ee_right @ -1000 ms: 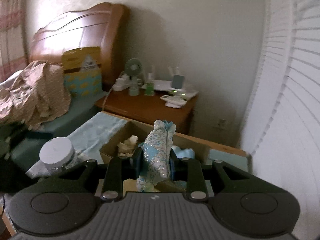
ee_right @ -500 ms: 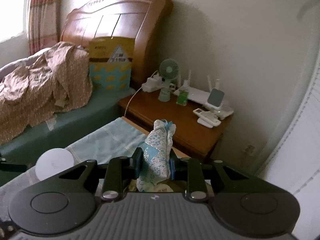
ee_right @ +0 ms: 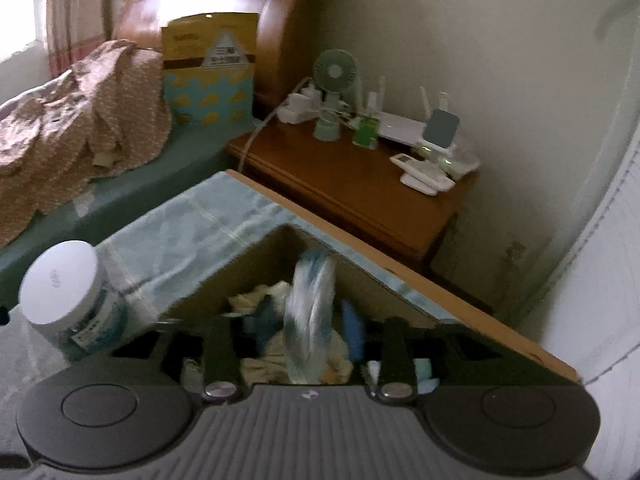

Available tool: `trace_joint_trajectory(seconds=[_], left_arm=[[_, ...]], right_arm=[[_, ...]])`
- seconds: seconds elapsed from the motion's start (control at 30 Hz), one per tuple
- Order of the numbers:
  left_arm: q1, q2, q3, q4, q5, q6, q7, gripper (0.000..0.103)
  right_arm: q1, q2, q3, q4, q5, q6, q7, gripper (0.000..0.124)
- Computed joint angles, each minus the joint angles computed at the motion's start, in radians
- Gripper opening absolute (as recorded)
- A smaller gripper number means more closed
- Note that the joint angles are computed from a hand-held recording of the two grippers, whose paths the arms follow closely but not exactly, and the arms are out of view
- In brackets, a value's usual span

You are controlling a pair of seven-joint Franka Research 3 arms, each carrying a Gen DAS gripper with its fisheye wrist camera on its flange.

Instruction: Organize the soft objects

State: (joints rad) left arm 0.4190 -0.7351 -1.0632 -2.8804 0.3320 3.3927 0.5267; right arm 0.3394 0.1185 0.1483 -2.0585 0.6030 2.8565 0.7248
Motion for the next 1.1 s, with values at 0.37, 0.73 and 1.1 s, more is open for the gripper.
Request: trace_joint_trajectory(seconds=[0.37,0.73,1.1], left_arm=[[-0.009,-0.031,0.003,-0.014,-0.026,0.005,-0.049,0.102],[-0.155,-0.012,0.171,0.011,0.044,-0.164,-0.058,0.102],[-0.321,0.06,0.314,0.114,0.167,-0.376,-0.075,0.102]], right_arm=[[0.011,-0.098,-0.026,-0.115,-0.097,0.093,0.182,0.103],[-0.141,-0.36,0.094,-0.366,-0.759,0.009,1.025,0.103],[-0.164,-0.716,0.21,-0.598,-0.878,-0.162,1.453,0.103]])
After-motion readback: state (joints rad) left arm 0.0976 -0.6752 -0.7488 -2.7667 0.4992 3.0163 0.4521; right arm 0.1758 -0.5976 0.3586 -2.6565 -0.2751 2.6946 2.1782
